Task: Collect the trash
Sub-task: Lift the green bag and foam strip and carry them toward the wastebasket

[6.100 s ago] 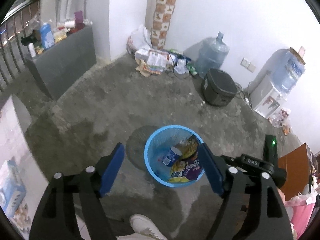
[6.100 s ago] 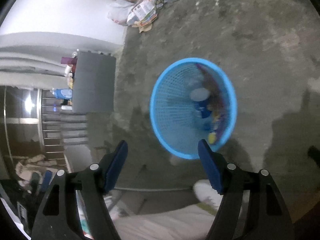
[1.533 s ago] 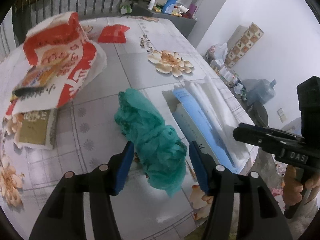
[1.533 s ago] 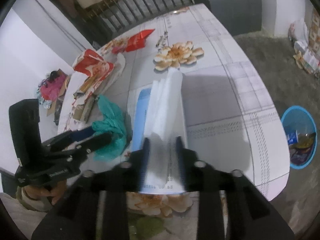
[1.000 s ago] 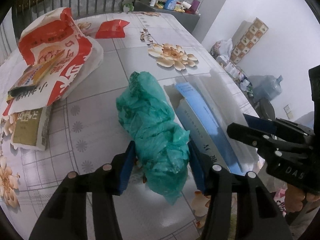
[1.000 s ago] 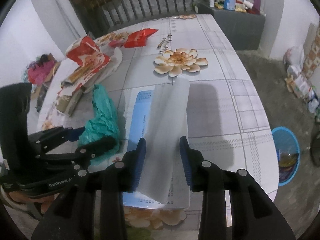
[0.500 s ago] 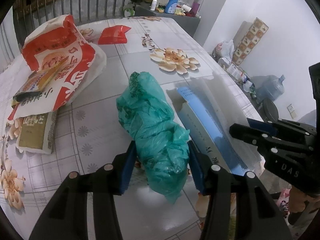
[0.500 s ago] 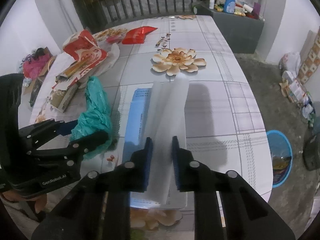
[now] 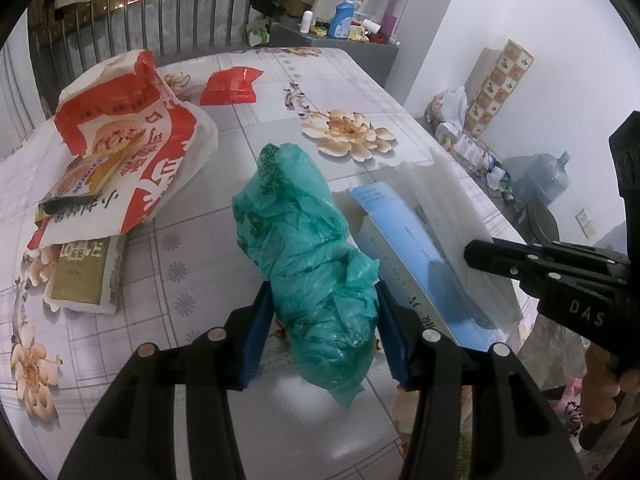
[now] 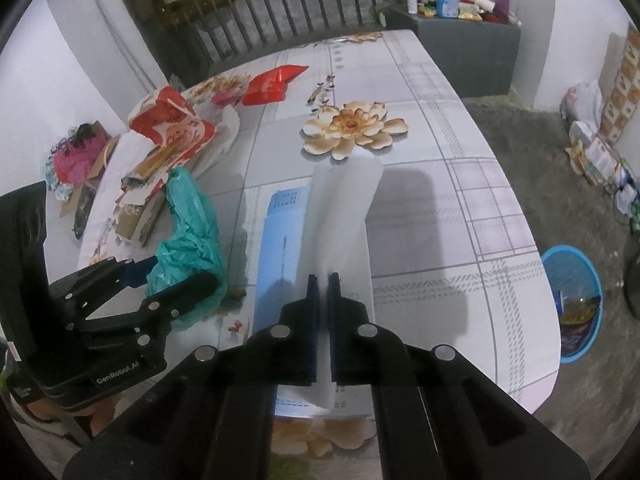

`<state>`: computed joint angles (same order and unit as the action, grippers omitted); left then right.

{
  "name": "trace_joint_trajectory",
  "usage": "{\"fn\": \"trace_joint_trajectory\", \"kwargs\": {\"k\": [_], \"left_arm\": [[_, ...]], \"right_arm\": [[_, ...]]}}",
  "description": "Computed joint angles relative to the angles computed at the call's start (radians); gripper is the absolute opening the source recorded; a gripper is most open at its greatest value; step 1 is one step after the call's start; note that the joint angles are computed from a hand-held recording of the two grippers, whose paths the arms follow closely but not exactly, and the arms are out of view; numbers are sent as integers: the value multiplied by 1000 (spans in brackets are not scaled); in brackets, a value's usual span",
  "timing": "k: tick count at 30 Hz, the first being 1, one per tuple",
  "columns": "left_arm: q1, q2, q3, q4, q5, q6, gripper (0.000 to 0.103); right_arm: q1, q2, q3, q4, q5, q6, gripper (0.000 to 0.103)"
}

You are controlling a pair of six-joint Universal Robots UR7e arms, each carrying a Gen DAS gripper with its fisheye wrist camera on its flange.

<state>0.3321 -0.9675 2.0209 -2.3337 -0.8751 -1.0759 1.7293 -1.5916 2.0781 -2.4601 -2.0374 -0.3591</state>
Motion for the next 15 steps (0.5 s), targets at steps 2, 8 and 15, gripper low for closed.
{"fn": "trace_joint_trajectory", "kwargs": {"k": [2, 8, 15], "left_arm": [[-3, -2, 0, 3, 6, 0, 49], [-18, -13, 4, 4, 24, -4, 49], [-34, -31, 13, -25, 48, 23, 49]], "right_arm": [[-2, -3, 0, -4, 6, 1, 3], [-3, -8, 5, -26, 16, 3, 3], [-6, -21, 15, -59, 41, 13, 3]]}}
